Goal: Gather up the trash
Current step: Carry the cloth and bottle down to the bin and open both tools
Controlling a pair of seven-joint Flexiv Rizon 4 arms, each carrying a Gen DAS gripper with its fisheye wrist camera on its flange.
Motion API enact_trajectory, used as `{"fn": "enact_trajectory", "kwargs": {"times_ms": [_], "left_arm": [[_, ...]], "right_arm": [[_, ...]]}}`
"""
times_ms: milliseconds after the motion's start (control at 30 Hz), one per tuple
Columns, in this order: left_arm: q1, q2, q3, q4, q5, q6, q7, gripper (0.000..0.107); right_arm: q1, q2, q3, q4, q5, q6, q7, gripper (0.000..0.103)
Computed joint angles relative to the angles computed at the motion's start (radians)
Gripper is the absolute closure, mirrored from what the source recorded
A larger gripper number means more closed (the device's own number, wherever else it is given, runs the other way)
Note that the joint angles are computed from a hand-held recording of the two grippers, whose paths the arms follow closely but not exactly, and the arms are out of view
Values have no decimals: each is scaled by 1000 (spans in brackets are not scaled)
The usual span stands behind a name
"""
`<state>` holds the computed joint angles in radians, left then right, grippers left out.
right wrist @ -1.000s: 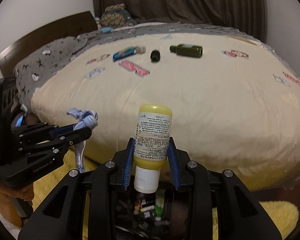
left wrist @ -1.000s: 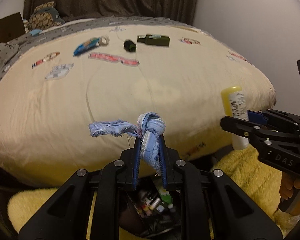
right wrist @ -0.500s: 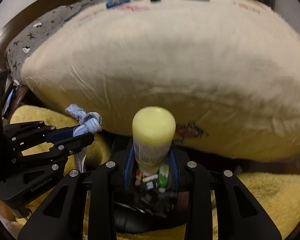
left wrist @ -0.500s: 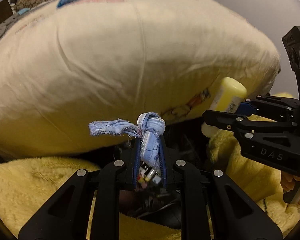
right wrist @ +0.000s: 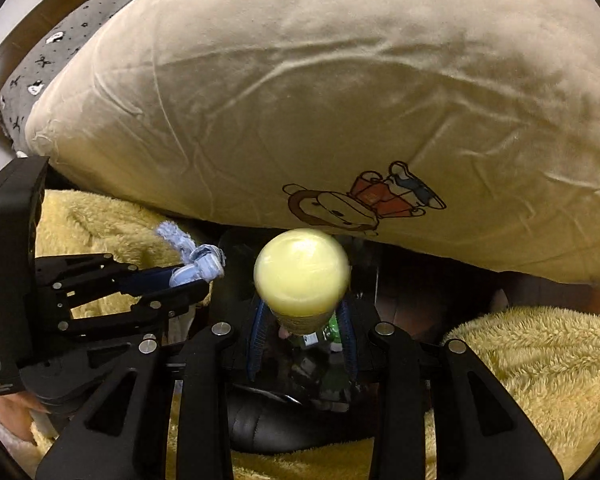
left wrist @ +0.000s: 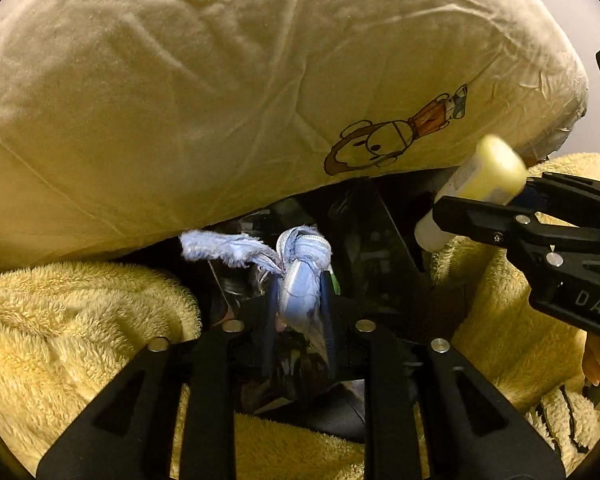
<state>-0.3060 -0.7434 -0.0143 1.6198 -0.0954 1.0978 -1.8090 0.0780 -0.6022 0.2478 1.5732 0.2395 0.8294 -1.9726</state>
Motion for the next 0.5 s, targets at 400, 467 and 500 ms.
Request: {"fn": "enact_trajectory", "kwargs": {"times_ms": [400, 467, 500], "left_arm": [[-44, 33, 64, 13, 71, 27, -90, 50], [-42, 44, 63, 22, 81, 31, -95, 48], [-40, 49, 64, 24, 86, 34, -95, 46]], "right_arm": [[-7, -5, -4, -8, 0, 27, 11, 46], [-16, -8, 4, -18, 12, 24, 5, 44], [-26, -7, 14, -26, 28, 21, -3, 42]]}}
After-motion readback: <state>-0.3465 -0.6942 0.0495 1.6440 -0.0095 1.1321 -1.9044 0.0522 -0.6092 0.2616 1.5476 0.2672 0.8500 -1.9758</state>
